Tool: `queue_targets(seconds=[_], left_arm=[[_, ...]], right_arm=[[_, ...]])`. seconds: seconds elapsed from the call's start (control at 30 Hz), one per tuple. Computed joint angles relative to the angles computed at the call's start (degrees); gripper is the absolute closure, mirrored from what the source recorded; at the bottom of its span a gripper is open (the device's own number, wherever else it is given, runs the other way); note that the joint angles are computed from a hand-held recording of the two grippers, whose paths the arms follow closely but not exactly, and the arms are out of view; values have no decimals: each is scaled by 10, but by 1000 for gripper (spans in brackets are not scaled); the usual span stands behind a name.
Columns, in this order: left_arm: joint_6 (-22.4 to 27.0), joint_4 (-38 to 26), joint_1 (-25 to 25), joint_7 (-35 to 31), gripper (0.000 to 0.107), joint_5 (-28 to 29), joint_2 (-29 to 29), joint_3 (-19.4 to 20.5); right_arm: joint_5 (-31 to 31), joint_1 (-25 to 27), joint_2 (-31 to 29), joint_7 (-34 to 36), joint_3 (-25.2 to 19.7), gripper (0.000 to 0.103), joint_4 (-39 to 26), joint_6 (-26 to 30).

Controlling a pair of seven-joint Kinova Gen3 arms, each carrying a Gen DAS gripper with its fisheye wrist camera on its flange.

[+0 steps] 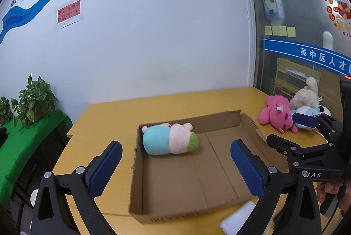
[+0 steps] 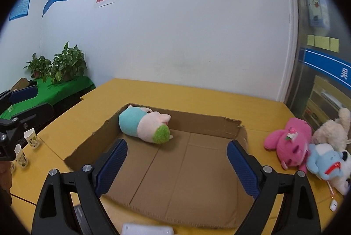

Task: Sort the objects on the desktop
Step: 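Move the left tool to the clear phone case and grasp its frame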

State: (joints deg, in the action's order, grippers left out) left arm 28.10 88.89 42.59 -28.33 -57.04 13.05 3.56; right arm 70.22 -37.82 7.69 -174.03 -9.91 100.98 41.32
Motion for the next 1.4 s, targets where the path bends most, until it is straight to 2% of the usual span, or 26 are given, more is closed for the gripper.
queue_targets(seconds=[0.1,0.23,0.43,0.63,0.8,0.9,1.0,1.1,1.2,1.23,1.27,1.33,1.4], left_arm=[[16,26,22,34,7,-31,-24,4],[56,48,39,98,7,-85,-33,32],[78,63,37,128,7,-86,-29,69],[90,55,45,124,7,-67,-10,72],[87,40,46,91,7,-35,8,63],[81,32,47,69,7,-7,20,56],[58,31,44,21,7,53,28,41],[40,40,13,-35,7,123,35,61],[16,61,-47,-94,8,193,41,117],[8,68,-57,-113,9,216,42,125],[-1,76,-68,-123,9,232,44,135],[-15,89,-113,-161,12,278,52,183],[-32,98,-163,-197,18,325,69,236]], right_arm=[[11,-16,-19,-27,-14,10,26,32],[17,-20,-37,-66,-34,10,58,50],[-7,-13,-45,-80,-58,10,85,56],[-14,133,-40,-91,-205,10,99,43],[-11,262,-23,-98,-335,10,105,41],[-22,341,-17,-82,-394,10,112,11],[-71,421,-16,-15,-430,10,122,-58],[-112,501,-8,54,-467,10,141,-128],[-146,580,21,124,-511,10,161,-191],[-147,607,41,148,-534,10,168,-200],[-153,633,59,171,-560,10,168,-200],[-167,681,112,218,-613,12,166,-185],[-197,704,159,264,-645,23,145,-151]])
